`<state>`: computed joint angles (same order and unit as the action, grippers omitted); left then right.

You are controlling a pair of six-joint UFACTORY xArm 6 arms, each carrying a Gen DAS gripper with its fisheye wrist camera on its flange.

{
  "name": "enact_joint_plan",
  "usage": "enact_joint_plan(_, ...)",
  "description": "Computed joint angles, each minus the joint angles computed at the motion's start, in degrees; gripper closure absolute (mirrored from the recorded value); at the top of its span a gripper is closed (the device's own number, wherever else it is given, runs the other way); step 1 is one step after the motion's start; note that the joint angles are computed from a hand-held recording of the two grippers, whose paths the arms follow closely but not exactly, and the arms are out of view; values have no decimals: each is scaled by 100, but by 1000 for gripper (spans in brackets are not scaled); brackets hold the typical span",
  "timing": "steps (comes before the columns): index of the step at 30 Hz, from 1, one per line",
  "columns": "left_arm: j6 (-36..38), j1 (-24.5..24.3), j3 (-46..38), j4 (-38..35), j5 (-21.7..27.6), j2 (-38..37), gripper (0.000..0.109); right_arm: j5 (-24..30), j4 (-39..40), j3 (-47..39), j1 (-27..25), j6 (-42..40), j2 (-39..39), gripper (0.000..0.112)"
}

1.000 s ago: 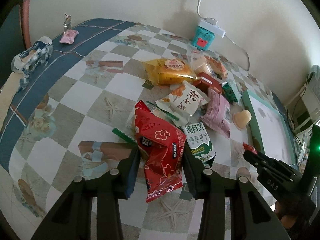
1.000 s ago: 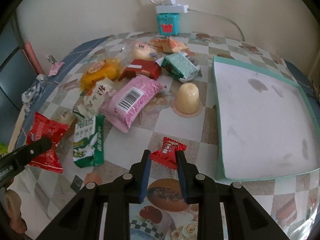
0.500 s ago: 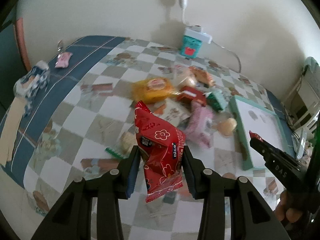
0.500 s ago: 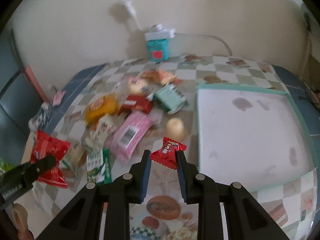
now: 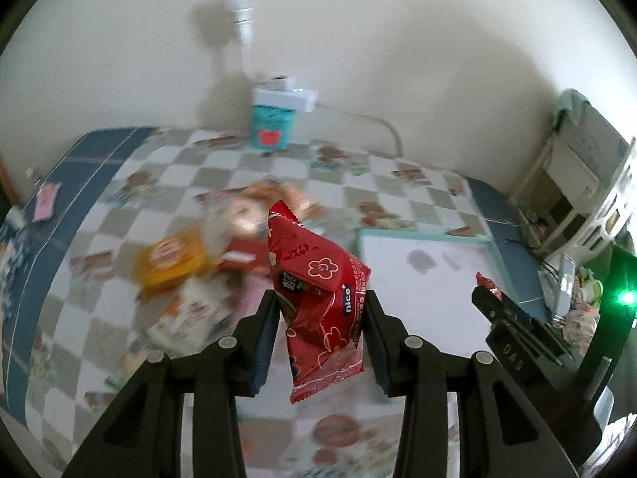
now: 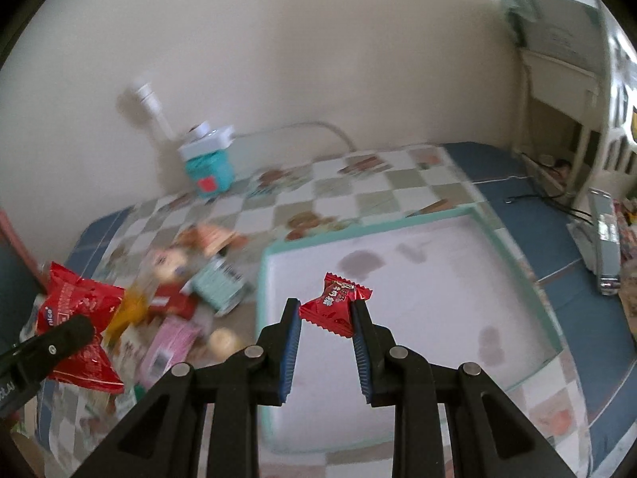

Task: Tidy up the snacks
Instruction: 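Lift the red candy with the right gripper while the left gripper lifts the red bag toward the tray, then release the red candy with the right gripper while the left gripper drops the red bag into the tray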

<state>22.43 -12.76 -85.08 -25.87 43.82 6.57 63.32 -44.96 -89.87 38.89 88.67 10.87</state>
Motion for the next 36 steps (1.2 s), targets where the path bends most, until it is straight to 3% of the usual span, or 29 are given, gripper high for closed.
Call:
enact_joint_plan(11,-446,-909,-975,320,-172,938,65,109,-11,1271,-582,503,-1015,85)
enact_joint_plan(18,-860,-1289,-1528,480,-207,1537,65,-154,17,1892,-957,750,-1391,85)
enact_joint_plan(31,-1527,-1523,-2088,888,-375,2409,65,-476,210,2464,-1388,808,-1493,85)
enact_joint_plan(36,-1844,-1552,-2090,1274,-374,2433,54,-446,373,2455,-1426,715,-1458,82)
